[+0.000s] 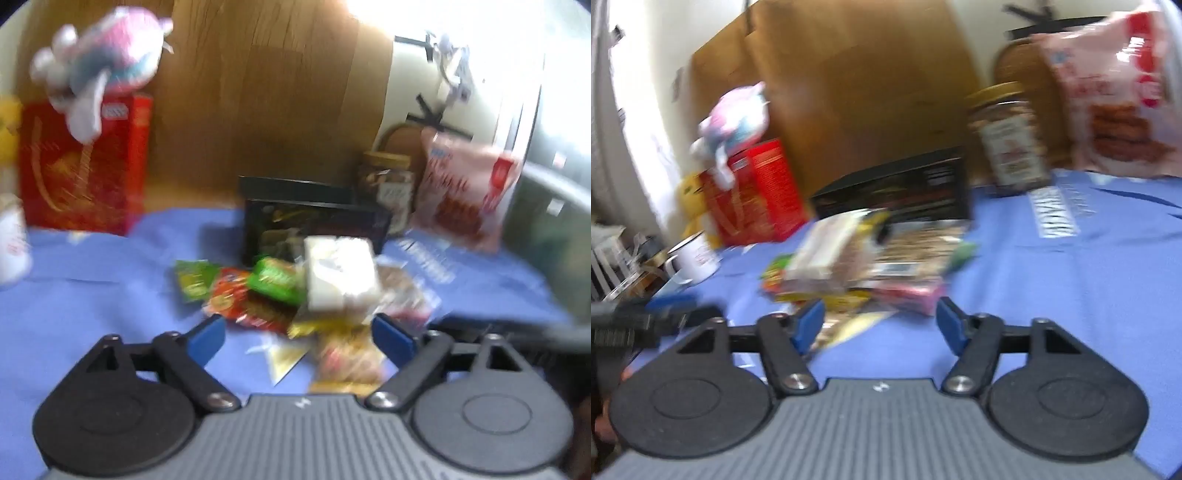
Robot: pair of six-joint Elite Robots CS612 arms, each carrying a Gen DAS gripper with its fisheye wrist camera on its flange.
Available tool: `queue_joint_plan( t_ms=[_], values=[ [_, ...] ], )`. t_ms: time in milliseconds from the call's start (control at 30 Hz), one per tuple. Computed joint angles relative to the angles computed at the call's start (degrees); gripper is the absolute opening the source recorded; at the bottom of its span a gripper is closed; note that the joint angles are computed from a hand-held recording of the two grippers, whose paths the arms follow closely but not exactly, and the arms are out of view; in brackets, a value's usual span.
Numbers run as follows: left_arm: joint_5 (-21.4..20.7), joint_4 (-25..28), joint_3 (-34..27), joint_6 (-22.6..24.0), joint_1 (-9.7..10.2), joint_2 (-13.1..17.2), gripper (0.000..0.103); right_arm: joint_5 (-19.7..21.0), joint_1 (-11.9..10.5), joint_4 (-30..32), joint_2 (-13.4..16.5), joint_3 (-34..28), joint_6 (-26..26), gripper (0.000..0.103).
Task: Organize snacks
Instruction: 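Move the left tool toward the snack pile, then grasp the clear yellow-edged pastry bag with the left tool and lift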
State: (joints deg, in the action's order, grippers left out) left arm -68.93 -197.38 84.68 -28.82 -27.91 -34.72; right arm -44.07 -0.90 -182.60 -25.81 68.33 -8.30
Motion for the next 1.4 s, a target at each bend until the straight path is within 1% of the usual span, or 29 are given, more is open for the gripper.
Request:
queue_joint_plan(
  t_ms=[33, 100, 133, 167, 200, 233, 267, 300, 333, 367, 400, 467, 567, 633, 700, 767, 833, 867, 900, 933, 1000, 1033, 1067, 1100, 1133, 1200, 1233, 1300, 1400],
  values=[
    [-2.75, 0.45, -1.26, -1.06, 0.89, 0.43, 0.075, 0.66, 0.29, 0.8, 0.12, -0.53, -0.79, 0.065],
    [-4.73, 2.2, -3.31, -2.24, 1.55, 1.39, 0.057, 1.3, 0.82, 2.33, 0.45, -1.74, -1.7, 0.063],
    [-6.14, 3.12, -4.42, -2.3, 1.98, 1.89, 0.054, 1.41, 1.07, 3.71, 0.63, -2.51, -1.99, 0.062],
    [-7.91, 4.37, -5.73, -2.6, 2.44, 2.47, 0.047, 1.61, 1.22, 4.94, 0.83, -3.15, -2.01, 0.06],
    [-8.91, 5.16, -6.41, -3.18, 2.59, 3.06, 0.037, 1.77, 1.42, 6.67, 1.12, -4.05, -2.15, 0.057],
    [-10.65, 6.59, -7.36, -3.87, 2.93, 3.51, 0.033, 1.53, 1.68, 8.53, 1.4, -4.89, -2.39, 0.055],
    [-11.63, 7.08, -8.02, -4.32, 3.08, 3.98, 0.033, 1.15, 1.84, 10.19, 1.68, -5.58, -2.57, 0.05],
    [-11.49, 7.0, -8.23, -4.67, 2.98, 4.23, 0.032, 1.32, 1.94, 12.13, 2.12, -6.52, -2.63, 0.036],
    [-11.09, 6.96, -8.19, -4.87, 2.85, 4.27, 0.031, 2.44, 1.87, 14.48, 2.5, -7.29, -2.74, 0.028],
    [-11.19, 6.53, -7.79, -5.27, 2.77, 4.1, 0.03, 2.55, 1.94, 15.23, 2.6, -7.42, -2.19, 0.023],
    [-11.81, 5.6, -7.21, -5.65, 2.7, 3.9, 0.028, 2.13, 1.92, 14.34, 2.66, -7.27, -1.28, 0.021],
    [-12.74, 4.46, -6.12, -5.9, 2.43, 3.41, 0.027, 3.14, 1.5, 12.61, 2.18, -6.05, -0.85, 0.02],
    [-14.43, 3.5, -5.18, -6.4, 1.92, 2.85, 0.027, 3.24, 0.96, 8.54, 0.56, -3.02, -0.99, 0.019],
    [-17.43, 3.11, -5.06, -7.55, 1.88, 2.72, 0.026, 2.71, 0.68, 4.65, -0.53, -1.12, -1.68, 0.017],
    [-22.19, 1.26, -4.92, -8.82, 2.05, 3.06, 0.027, 3.39, 0.31, 0.89, -1.73, 0.64, -1.79, 0.013],
    [-22.82, 0.01, -3.46, -9.67, 1.71, 2.64, 0.03, 5.09, -0.05, -0.92, -2.72, 1.8, -2.65, 0.013],
    [-20.91, -0.79, -1.33, -8.84, 1.11, 1.69, 0.033, 5.64, 0.22, 0.68, -3.48, 2.16, -5.11, 0.013],
    [-20.15, -1.12, 0.33, -8.39, 0.97, 0.84, 0.04, 6.05, 0.5, 2.3, -3.61, 2.13, -6.76, 0.014],
    [-19.56, -1.38, 1.73, -8.18, 0.85, 0.07, 0.043, 6.58, 0.76, 4.41, -3.6, 1.99, -8.53, 0.015],
    [-18.25, -1.26, 3.53, -7.51, 0.66, -0.96, 0.043, 7.01, 1.0, 7.25, -3.65, 1.93, -10.46, 0.017],
    [-15.74, -1.54, 6.16, -7.37, 0.32, -2.49, 0.045, 8.87, 1.14, 12.27, -3.28, 1.47, -12.48, 0.03],
    [-15.13, -2.22, 7.51, -8.04, 0.39, -3.16, 0.045, 9.79, 1.13, 15.16, -3.33, 1.46, -13.38, 0.033],
    [-14.77, -3.08, 8.7, -9.2, 0.62, -3.75, 0.045, 10.44, 1.08, 16.67, -3.29, 1.38, -13.73, 0.033],
    [-14.22, -3.89, 9.62, -10.56, 0.88, -4.24, 0.045, 11.0, 0.98, 16.58, -3.29, 1.61, -13.7, 0.034],
    [-13.6, -4.5, 10.11, -11.5, 1.09, -4.54, 0.045, 11.43, 0.77, 14.83, -3.71, 2.88, -13.37, 0.035],
    [-11.94, -5.32, 10.28, -12.59, 1.47, -4.76, 0.045, 11.75, 0.33, 12.02, -3.72, 3.54, -11.34, 0.046],
    [-11.15, -5.12, 10.07, -12.93, 1.65, -4.76, 0.046, 11.51, 0.14, 10.35, -3.71, 3.84, -9.77, 0.048],
    [-10.59, -4.08, 8.72, -12.95, 2.09, -4.3, 0.051, 9.93, 0.11, 8.8, -3.85, 4.35, -8.21, 0.051],
    [-10.97, -1.21, 6.58, -12.43, 2.65, -3.35, 0.052, 6.17, 0.42, 9.01, -4.2, 4.93, -9.31, 0.057]
  ],
)
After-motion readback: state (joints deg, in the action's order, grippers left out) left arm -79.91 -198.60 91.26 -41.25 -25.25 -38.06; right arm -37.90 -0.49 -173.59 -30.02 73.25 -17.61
